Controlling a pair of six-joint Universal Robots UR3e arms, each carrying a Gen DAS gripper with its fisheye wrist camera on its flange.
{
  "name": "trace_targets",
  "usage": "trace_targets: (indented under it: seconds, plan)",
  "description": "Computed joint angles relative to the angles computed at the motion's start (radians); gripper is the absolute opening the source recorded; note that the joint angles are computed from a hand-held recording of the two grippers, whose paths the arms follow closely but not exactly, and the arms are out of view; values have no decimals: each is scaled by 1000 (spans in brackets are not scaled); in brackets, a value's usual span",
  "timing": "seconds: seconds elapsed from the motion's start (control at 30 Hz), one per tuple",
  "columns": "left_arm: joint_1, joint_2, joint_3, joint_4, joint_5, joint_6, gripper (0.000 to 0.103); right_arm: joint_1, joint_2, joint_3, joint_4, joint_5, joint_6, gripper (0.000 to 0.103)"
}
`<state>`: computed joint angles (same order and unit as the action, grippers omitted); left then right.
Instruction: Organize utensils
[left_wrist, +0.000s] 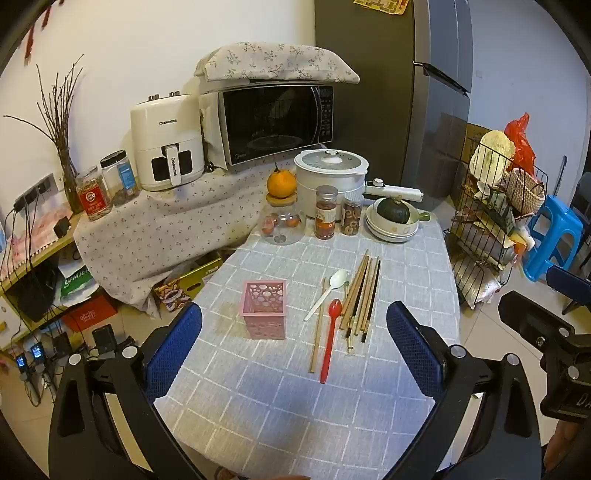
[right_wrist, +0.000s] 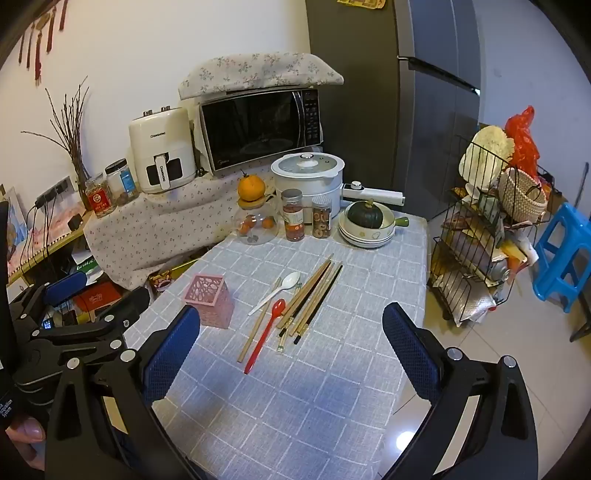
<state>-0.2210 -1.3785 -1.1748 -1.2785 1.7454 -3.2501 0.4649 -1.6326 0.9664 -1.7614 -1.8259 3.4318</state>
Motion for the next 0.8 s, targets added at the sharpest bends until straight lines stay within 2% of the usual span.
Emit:
trace_targets:
  seconds: [0.8]
  plan:
    - [-2, -1, 3, -4, 2, -1, 96, 13, 13, -8, 0, -9, 8, 96]
